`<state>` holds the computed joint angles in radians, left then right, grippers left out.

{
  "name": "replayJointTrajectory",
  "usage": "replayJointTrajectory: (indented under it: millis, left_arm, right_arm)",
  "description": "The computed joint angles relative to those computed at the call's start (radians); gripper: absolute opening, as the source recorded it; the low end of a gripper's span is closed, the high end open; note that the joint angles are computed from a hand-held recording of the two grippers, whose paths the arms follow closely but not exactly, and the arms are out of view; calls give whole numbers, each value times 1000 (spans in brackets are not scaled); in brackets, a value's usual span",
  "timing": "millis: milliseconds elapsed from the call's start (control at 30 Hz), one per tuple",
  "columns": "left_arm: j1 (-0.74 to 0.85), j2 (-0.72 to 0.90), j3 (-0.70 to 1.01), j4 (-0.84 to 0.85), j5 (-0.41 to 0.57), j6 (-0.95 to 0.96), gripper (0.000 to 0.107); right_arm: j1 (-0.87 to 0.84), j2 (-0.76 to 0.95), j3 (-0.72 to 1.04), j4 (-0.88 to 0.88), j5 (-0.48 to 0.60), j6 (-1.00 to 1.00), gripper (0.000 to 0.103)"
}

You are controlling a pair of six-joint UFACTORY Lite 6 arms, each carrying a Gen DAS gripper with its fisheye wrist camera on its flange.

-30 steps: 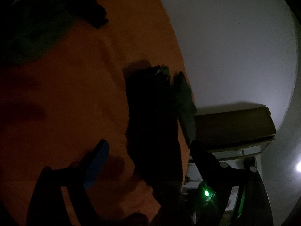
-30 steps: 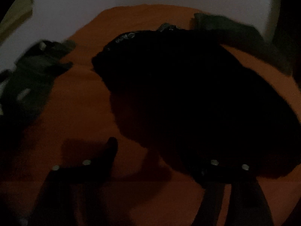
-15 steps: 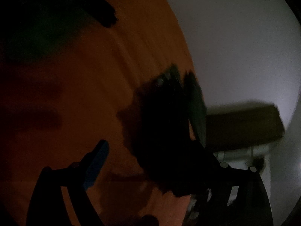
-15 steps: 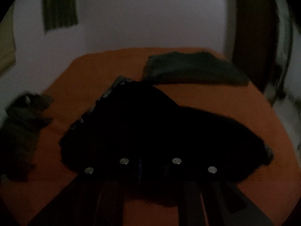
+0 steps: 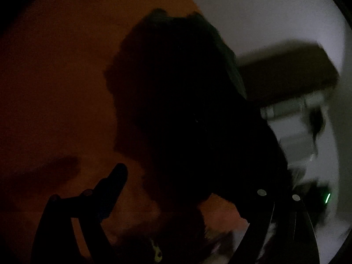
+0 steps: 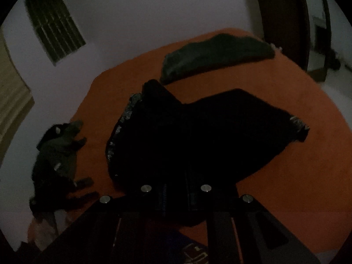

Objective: Fold clothes

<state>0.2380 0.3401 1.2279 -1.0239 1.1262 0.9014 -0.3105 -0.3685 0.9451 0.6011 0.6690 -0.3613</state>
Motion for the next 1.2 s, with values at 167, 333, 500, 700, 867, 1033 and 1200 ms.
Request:
replayJointTrajectory:
  millis: [167,333,500,700,867,1033,1200]
  left_arm:
    - [-124,-172,-146,53,-180,83,88]
    - [-219,-254,-256,54,-394,69,88]
    - [-301,-236,-259,-48,-497,57,88]
    - [-393,-183,-222,0,-469,-30,88]
    - [-446,-302,-313,-5,-519,46,88]
    - [-422,-296,-296,86,-619,-123,88]
    - [-199,-367,-347,-154,-560,-20,88]
  right_arm:
    - [2,-1,40,54,24,-43,11]
    - [-16,-12,68,75,74,-61,11]
    - [-25,13,114,75,113,-50,11]
    - [-20,21,131,65,121,-39,11]
    - [-5,15,131,48,115,-20,11]
    - [36,-13,117,9,106,24,11]
    - [39,-13,115,-1,102,25,11]
